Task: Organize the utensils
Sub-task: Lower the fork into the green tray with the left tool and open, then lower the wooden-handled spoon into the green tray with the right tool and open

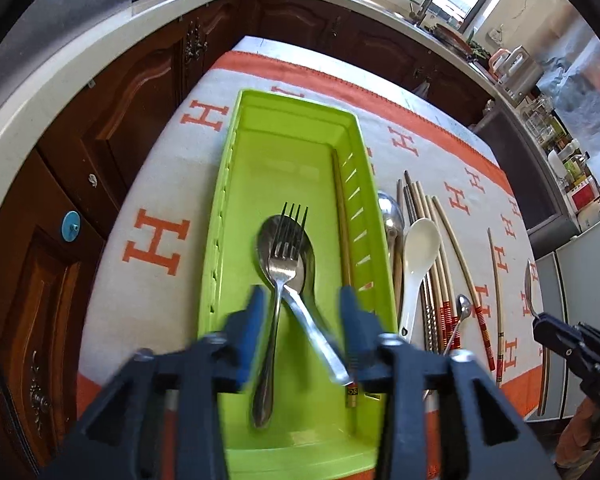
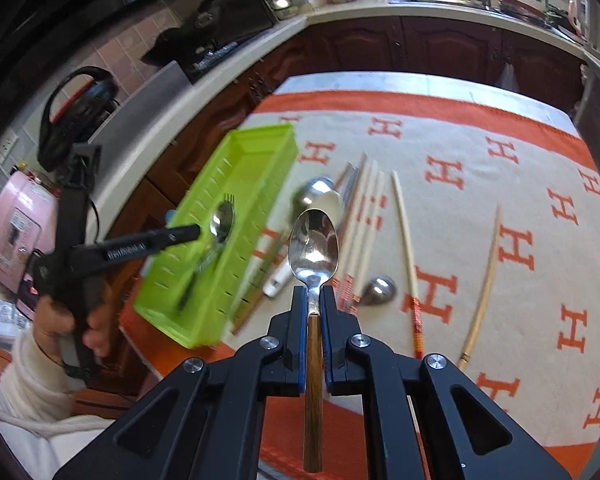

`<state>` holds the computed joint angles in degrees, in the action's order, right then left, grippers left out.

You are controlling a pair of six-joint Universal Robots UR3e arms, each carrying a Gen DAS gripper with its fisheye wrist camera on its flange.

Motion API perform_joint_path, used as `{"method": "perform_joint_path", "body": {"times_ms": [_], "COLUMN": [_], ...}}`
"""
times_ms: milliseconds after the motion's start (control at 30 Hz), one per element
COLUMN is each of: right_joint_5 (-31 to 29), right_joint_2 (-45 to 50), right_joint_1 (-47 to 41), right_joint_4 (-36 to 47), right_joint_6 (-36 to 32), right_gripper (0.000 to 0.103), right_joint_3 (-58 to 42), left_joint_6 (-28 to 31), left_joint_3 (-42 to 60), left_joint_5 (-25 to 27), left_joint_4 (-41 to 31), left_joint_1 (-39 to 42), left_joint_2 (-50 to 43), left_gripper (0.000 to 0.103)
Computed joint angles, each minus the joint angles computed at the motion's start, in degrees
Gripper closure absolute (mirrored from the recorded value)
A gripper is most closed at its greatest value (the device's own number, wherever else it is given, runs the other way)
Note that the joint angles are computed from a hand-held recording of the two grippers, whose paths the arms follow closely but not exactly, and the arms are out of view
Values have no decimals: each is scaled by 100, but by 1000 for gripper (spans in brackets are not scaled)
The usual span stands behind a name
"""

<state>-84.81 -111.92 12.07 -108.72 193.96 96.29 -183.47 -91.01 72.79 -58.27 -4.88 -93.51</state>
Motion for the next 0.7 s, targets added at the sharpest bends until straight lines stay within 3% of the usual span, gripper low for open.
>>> {"method": "perform_joint_path", "body": {"times_ms": [33,67,233,567,700], "right_joint_5": [-1,14,159,-188,-293], "right_joint_2": [197,410,1712,4381,5303], "right_joint_1": [114,208,677,1488,1555], "right_joint_4": [-3,-8,-38,644,1094], "right_joint_6": [70,136,443,944,1168], "right_gripper": [97,97,97,97,97], "right_joint_3": [-228,-465,-1783,-4818,-5880], "left_joint_6": [-37,-27,109,202,247], "left_joint_3": [-63,-105,-178,-672,-961], "left_joint_5": [75,104,68,728,754], "left_joint_4": [54,75,-1,-50,-70], "left_joint_1": [-7,20,192,585,797], "left_joint_2": [135,254,754,1436,1593], "left_gripper": [40,36,22,20,20]}}
